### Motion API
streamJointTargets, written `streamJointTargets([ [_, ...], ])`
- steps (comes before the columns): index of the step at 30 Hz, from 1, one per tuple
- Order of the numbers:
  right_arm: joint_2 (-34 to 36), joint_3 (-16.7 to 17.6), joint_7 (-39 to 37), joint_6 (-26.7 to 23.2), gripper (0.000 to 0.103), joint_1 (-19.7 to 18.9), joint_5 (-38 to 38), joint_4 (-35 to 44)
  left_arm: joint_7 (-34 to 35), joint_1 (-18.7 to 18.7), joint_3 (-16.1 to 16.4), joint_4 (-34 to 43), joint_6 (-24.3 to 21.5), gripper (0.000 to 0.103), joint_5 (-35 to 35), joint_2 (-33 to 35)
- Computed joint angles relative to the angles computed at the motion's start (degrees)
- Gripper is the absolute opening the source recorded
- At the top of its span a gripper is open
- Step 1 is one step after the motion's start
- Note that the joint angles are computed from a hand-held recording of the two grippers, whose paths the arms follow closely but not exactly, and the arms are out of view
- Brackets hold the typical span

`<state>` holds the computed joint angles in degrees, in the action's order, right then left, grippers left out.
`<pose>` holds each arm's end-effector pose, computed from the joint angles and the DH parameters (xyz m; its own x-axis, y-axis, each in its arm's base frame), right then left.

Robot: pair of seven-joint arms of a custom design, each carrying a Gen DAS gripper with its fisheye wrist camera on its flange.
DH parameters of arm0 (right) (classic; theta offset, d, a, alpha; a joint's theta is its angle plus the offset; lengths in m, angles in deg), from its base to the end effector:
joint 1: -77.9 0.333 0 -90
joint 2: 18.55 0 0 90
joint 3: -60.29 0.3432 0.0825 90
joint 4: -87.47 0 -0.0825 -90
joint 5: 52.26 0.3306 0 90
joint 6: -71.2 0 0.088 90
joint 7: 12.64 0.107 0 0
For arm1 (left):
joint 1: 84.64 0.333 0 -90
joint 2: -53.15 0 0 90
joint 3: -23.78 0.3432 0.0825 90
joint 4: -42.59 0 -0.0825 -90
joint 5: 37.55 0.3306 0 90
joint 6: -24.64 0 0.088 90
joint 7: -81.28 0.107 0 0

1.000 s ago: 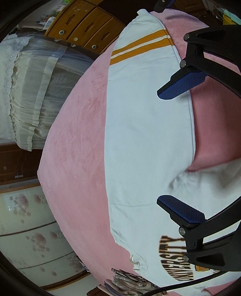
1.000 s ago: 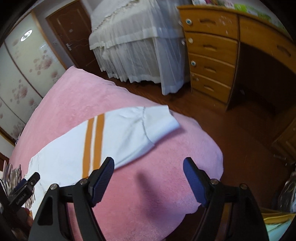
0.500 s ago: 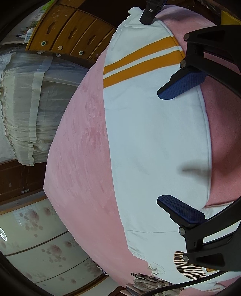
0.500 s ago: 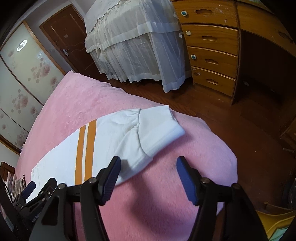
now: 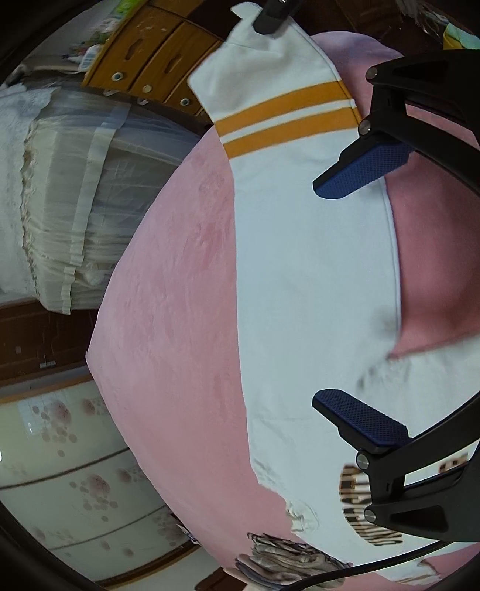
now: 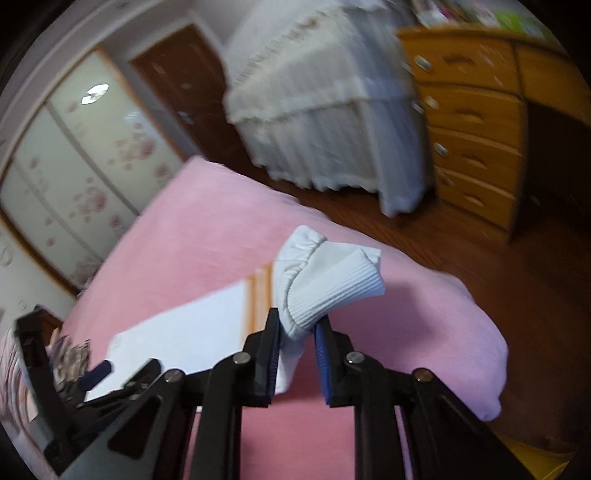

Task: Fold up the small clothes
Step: 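Fold the gripped sleeve across the sweatshirt front with the right tool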

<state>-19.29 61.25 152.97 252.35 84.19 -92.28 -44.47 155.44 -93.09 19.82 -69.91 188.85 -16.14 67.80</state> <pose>0.4944 0.1214 0.5042 -0.2631 -0.8532 -0.4504 -0.6011 0.5101 -0.6152 0.5945 -0.1476 0.4756 -0.2164 -0.9698 -0.1125 -0.7553 0.2393 -0.6101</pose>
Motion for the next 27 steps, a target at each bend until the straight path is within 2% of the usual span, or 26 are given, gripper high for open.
streamJointTargets([
  [3,0.5,1.8,-6.6,-0.5,0.017,2.5,3.5,4.6,5.7,4.8,-1.4,-1.0,-0.5,0.102,-5.8,-2.7],
  [7,4.3,4.4,-19.9,-2.5,0.018,7.3,11.8,12.7,18.0,12.9,-2.9,-2.3,-1.4,0.102,-19.4,-5.9],
  [14,19.1,5.6,-30.8,-11.2,0.017,18.2,12.8,32.5,31.6,22.0,0.6,-4.5,-2.0,0.102,-35.3,-7.2],
  [18,28.5,5.8,-36.6,-17.5,0.017,23.9,15.4,43.0,34.0,25.1,2.6,-4.8,-4.0,0.102,-37.9,-5.3],
  [22,35.0,4.1,-39.8,-23.0,0.017,29.2,17.5,50.2,37.7,28.1,2.2,-5.7,-5.0,0.102,-41.7,-3.6],
  [24,35.5,2.2,-39.9,-23.6,0.017,31.8,17.8,49.6,38.4,28.3,1.9,-6.5,-5.4,0.102,-42.6,-3.6],
  [27,36.2,1.7,-42.3,-23.8,0.020,32.7,20.2,49.0,41.0,28.9,1.2,-7.2,-5.7,0.102,-44.8,-3.1],
])
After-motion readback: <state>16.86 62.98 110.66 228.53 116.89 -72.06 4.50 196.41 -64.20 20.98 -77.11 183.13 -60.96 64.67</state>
